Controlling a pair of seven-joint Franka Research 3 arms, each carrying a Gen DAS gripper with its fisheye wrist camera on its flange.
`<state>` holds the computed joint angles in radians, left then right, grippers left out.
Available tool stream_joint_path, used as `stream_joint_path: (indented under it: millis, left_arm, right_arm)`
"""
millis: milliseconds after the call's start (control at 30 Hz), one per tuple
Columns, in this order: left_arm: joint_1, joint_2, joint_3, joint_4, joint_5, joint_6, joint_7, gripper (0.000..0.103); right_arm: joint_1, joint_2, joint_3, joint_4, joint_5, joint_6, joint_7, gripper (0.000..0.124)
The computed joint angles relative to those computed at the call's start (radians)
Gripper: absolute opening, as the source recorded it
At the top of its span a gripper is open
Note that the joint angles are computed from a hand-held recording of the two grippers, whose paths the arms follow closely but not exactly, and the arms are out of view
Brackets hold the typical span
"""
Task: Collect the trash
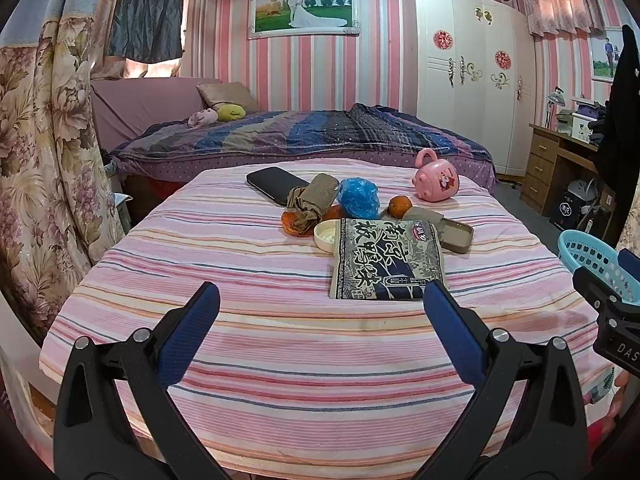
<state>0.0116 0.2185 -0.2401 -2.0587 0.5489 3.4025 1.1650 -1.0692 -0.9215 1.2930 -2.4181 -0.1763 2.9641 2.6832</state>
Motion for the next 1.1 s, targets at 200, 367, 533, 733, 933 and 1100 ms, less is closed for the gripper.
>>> stream_joint_path:
  millis: [200,367,533,733,933,1100]
  left_arm:
    - [0.019,0.001,-0.017,-0.001,0.02,0.004,-0.011,0.098]
    - [0.008,-0.001,-0.005,-0.004,0.019,0.007,-0.011,0.098]
    - [0.009,-0.001,-0.005,-0.004,0.024,0.008,-0.013,0.098]
    - [0.013,0.0,-0.008,-0.002,0.029,0.008,-0.018,0.098]
    - [0.004,-0.001,0.001,-0.003,0.025,0.008,-0.014,0.098]
    - [0.005,-0.001,-0.002,-0.003,0.025,0.007,-0.015,0.098]
  right_arm:
    - [-0.006,-0.002,0.005,0.002,-0.001,-0.002,0.002,0.099]
    - [-0.006,-0.007,0.004,0.0,-0.002,-0.004,0.004,0.099]
    - [-0.005,-0.006,0.003,0.0,-0.002,-0.004,0.004,0.099]
    - [-0.005,-0.003,0.003,-0.001,-0.003,-0.002,0.003,0.099]
    - [-0.002,-0.002,0.0,-0.006,-0.005,-0.005,0.005,0.099]
    - [-0.003,0.002,0.001,-0.006,-0.008,-0.004,0.004,0.099]
